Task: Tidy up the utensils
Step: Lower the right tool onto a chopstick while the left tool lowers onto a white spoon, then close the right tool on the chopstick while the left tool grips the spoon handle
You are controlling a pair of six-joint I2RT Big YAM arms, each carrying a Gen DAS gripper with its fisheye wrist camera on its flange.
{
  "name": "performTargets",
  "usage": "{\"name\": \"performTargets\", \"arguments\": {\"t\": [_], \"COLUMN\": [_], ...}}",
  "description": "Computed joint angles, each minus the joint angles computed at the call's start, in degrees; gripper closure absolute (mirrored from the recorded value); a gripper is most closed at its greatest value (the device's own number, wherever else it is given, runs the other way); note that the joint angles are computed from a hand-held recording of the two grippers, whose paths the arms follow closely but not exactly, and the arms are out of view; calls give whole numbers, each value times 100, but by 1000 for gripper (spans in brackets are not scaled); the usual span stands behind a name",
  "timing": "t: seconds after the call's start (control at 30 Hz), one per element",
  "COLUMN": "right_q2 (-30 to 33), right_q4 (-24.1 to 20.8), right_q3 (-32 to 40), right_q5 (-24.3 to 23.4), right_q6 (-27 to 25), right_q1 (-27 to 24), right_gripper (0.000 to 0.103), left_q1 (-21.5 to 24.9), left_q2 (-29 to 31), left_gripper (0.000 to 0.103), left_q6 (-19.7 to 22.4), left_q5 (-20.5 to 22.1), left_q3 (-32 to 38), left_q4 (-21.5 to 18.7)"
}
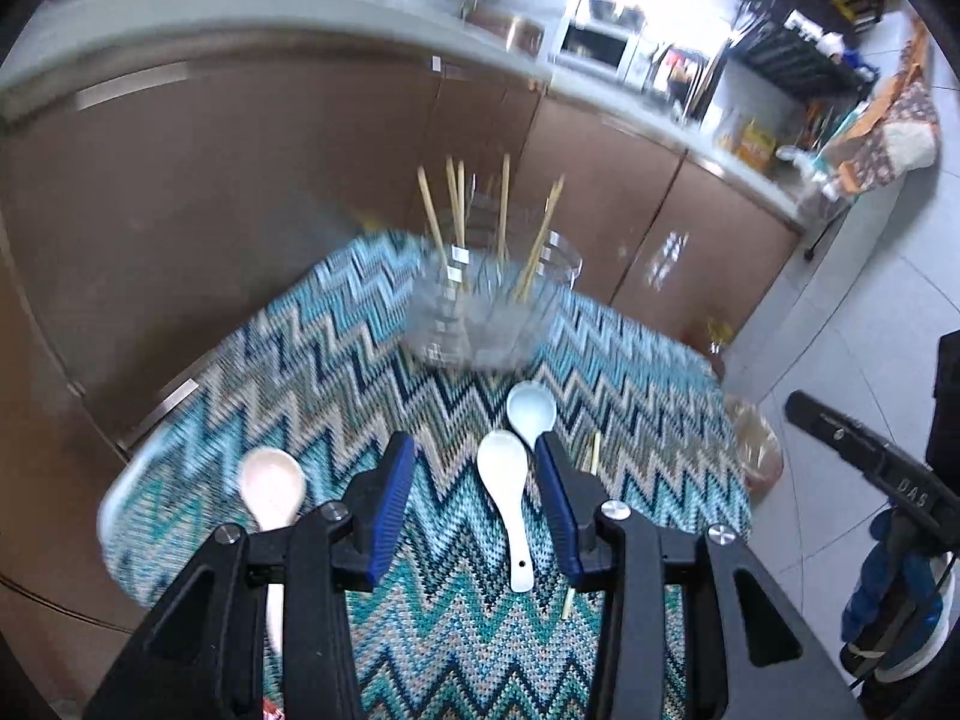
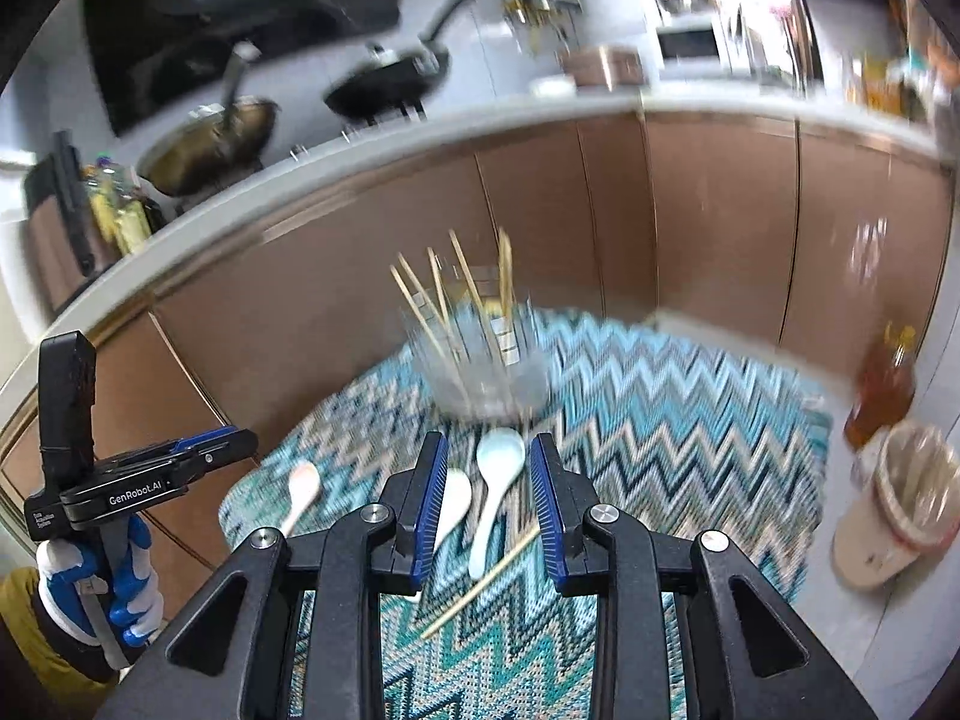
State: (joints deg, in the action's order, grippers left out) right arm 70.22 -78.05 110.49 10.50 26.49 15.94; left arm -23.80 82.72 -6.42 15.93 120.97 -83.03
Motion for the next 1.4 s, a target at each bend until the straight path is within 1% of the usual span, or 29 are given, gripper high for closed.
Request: {"name": "performTargets", "arguments": {"t": [0.13,0.3,0.43,0.5,0.57,0.83,0.9,0.97,1.13,1.2,1.27,1.33,1.4], "right_q2": [212,590,882,1063,1195,1670,1782,1877,2006,2024,1981,1785,1676], "right_q4": [-32,-128,-259,-362,-434,-686,-764,-828,-789,-747,-676,-518,-389], "right_q3": [-365,-592,-593,-527,-482,-160,-66,-1,66,53,-29,-340,-490], "right_q5": [-817,-1551,-1854,-2005,-2102,-2267,-2324,-2381,-2399,-2390,-2422,-2559,-2694], "right_q6": [220,420,458,463,473,471,438,424,444,473,519,495,498], "right_q1": [-445,-831,-1015,-1091,-1151,-1272,-1273,-1288,-1293,-1291,-1314,-1425,-1501], "right_gripper": [74,74,74,74,74,74,74,75,81,87,91,92,93], "left_q1": [-74,-153,-199,-230,-268,-340,-377,-403,-500,-527,-542,-560,-546], "left_q2": [408,934,1357,1504,1670,2097,2153,2222,2288,2282,2267,2223,2142], "left_gripper": [63,64,64,64,65,77,81,82,92,96,97,98,99], "left_q6": [24,52,56,85,121,268,283,321,414,410,384,342,323], "left_q5": [271,607,825,844,854,851,804,762,525,506,511,516,524], "left_q3": [43,225,481,598,708,1061,1087,1147,1185,1169,1150,1092,1012], "left_q4": [-213,-510,-708,-802,-904,-1153,-1172,-1227,-1224,-1185,-1150,-1068,-976]}}
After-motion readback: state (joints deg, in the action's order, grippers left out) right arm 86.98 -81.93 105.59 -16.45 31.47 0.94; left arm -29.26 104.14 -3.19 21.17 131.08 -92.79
